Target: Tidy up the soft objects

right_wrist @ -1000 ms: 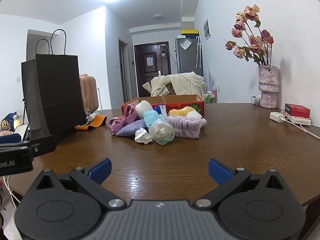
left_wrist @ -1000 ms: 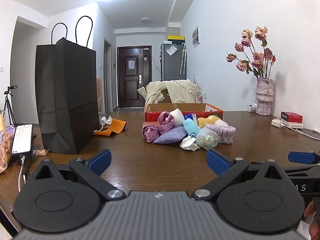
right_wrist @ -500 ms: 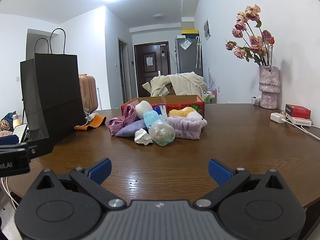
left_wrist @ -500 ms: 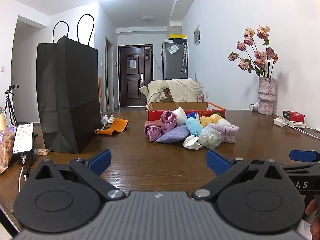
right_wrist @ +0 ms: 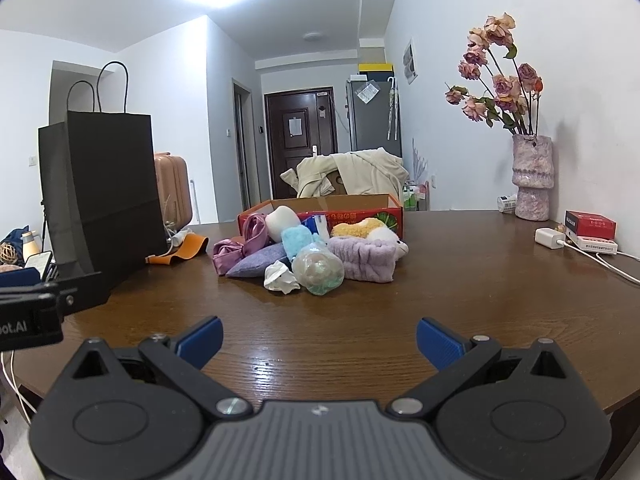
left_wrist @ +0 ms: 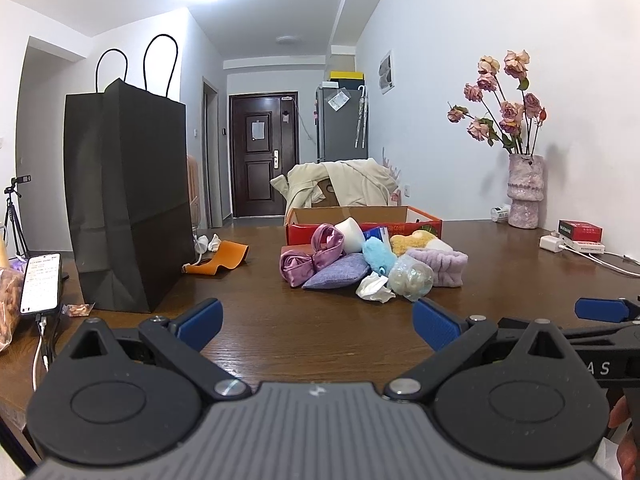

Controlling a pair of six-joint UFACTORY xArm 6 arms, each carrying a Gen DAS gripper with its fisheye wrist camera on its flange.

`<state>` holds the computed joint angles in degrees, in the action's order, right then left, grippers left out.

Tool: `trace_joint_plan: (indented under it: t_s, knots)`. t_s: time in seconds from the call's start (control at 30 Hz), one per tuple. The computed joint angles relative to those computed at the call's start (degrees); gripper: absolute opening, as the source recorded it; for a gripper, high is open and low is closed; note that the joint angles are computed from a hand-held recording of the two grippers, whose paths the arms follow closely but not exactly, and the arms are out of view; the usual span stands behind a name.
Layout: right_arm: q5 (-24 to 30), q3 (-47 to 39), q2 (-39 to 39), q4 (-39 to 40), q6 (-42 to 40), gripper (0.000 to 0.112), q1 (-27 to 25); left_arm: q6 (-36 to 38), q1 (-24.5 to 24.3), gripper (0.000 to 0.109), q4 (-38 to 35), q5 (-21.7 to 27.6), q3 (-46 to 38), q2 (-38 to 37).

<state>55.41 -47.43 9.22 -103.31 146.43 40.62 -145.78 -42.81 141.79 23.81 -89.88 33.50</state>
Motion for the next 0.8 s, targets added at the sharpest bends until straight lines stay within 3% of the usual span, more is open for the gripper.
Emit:
trace_joint_plan:
  t_s: [0.8]
  knots:
    - [1.0,0.0,0.0,0.1,0.4,0.103,0.2,0.3,0.0,0.103,-0.2,-0.4,-0.8,0.4]
